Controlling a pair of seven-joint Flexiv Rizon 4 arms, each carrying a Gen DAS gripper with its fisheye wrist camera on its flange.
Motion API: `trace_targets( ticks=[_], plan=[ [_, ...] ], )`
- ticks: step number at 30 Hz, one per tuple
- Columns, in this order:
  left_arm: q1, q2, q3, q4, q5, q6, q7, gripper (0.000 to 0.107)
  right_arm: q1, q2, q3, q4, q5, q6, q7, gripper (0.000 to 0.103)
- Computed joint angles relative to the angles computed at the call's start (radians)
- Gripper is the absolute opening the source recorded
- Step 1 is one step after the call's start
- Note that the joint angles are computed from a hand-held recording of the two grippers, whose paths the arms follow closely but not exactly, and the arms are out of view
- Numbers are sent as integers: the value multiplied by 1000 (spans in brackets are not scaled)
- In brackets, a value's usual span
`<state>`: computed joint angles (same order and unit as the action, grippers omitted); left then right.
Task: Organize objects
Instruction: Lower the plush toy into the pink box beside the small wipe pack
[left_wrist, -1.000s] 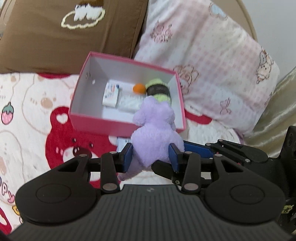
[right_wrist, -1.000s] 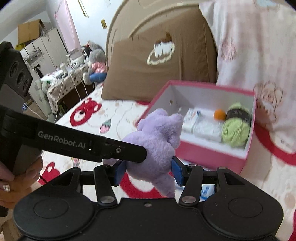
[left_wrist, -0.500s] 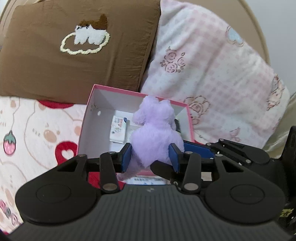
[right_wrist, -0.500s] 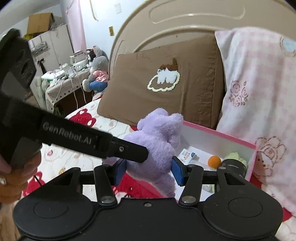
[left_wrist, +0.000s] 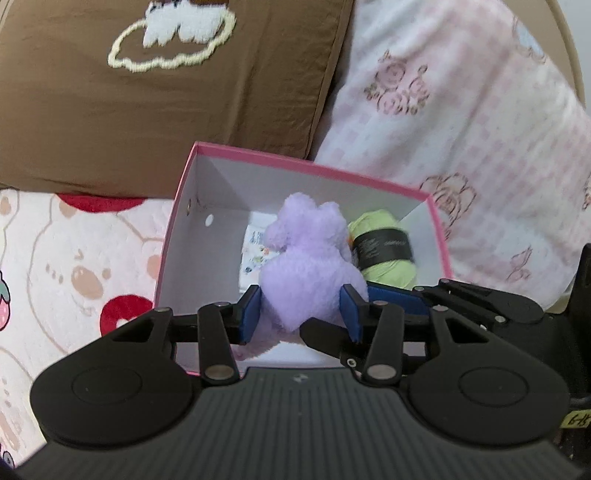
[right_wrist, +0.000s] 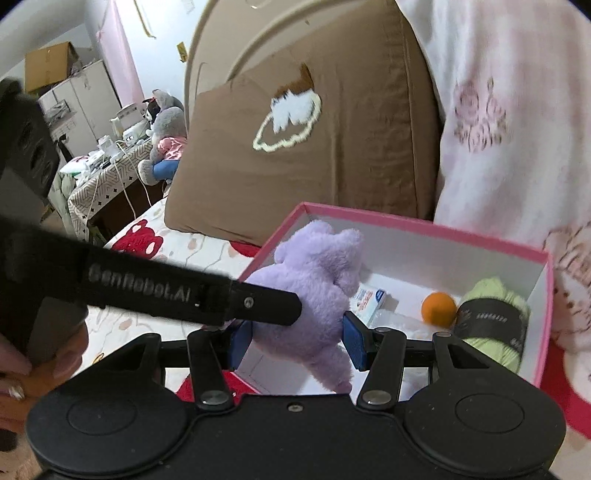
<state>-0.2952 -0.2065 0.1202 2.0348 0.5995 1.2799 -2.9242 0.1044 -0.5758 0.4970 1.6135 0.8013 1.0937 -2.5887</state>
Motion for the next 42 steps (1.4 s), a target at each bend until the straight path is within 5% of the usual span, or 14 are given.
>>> trace_targets(
  ticks=[5, 17, 28, 42],
  plan=[
    [26, -53, -4, 33, -65, 60, 80, 44, 24, -40, -6, 14, -10, 42, 6, 57],
    [-102, -151, 168, -13, -1, 136, 60, 38, -25, -162, 49, -51, -18, 56, 64, 54],
    [-53, -129, 92, 6, -95, 16, 171, 37, -6, -182, 52, -45, -103, 45, 99, 49],
    [-92, -189, 164, -1, -58, 114, 87, 32, 49, -207, 20, -46, -223, 81, 251, 40]
  ],
)
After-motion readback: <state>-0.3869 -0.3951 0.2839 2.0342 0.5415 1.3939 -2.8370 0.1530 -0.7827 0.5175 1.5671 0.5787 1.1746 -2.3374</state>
